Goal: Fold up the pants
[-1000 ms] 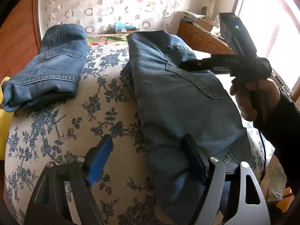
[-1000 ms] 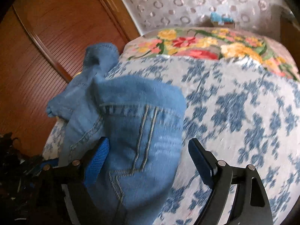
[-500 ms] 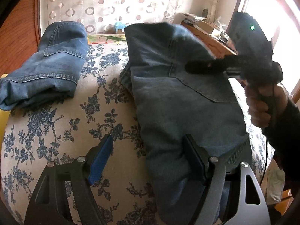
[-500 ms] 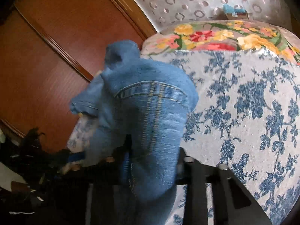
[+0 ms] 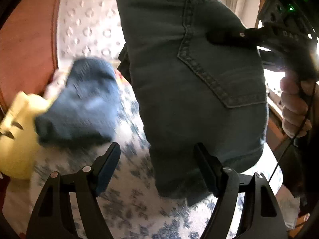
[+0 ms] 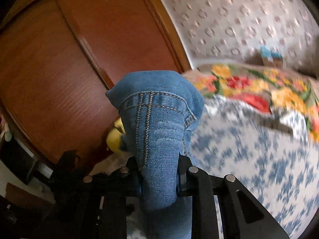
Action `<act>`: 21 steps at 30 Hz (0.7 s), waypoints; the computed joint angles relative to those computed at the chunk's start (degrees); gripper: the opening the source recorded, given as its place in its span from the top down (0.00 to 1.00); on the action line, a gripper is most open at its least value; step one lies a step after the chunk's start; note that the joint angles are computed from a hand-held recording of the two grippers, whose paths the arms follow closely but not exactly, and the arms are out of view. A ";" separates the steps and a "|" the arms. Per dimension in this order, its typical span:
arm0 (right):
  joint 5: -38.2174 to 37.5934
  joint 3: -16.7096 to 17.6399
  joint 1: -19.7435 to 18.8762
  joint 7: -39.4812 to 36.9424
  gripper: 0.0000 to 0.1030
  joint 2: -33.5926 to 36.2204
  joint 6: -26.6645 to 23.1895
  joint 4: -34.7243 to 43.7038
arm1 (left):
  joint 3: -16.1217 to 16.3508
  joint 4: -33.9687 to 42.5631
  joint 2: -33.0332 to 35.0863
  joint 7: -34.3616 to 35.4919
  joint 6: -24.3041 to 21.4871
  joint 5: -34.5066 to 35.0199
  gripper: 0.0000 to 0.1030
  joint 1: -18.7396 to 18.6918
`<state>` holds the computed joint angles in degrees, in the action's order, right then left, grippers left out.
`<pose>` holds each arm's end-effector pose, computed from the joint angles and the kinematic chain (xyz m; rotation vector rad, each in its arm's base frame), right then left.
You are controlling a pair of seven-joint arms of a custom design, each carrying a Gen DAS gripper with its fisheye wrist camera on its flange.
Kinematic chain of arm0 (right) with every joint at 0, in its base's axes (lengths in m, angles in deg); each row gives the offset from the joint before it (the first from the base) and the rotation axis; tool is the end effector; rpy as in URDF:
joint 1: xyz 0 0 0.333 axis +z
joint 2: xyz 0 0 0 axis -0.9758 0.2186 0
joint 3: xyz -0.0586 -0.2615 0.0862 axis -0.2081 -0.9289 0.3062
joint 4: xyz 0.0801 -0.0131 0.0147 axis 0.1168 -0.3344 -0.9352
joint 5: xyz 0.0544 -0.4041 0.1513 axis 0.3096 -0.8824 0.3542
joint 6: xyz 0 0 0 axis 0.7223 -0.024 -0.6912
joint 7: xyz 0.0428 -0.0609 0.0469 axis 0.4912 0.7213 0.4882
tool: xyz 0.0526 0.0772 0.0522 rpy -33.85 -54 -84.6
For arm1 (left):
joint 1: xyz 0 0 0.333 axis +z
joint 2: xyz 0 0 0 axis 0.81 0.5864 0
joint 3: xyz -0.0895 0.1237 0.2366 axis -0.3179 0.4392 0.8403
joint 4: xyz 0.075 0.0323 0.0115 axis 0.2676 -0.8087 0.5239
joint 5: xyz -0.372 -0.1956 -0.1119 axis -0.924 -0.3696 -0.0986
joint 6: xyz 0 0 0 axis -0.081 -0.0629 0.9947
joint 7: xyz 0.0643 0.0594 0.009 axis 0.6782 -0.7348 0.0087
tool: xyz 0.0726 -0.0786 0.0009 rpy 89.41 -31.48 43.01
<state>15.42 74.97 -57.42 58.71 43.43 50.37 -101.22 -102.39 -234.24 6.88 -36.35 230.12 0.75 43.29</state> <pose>0.4671 0.1663 0.5547 -2.0239 0.6752 0.1017 0.3642 -0.3289 0.3965 -1.8800 1.5488 -1.0064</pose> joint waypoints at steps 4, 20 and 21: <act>0.47 1.62 1.76 -0.45 0.77 -1.17 1.54 1.65 | 0.32 -4.12 -9.23 -0.38 -2.33 -0.35 0.25 -0.46; 17.55 6.95 5.46 2.97 0.77 27.59 -1.21 23.82 | 2.50 -12.10 -24.01 13.46 -6.20 -5.88 0.25 6.85; 16.34 7.96 5.05 3.82 0.77 30.73 1.05 25.76 | 2.35 -11.59 -22.06 13.25 -4.54 -5.38 0.25 8.54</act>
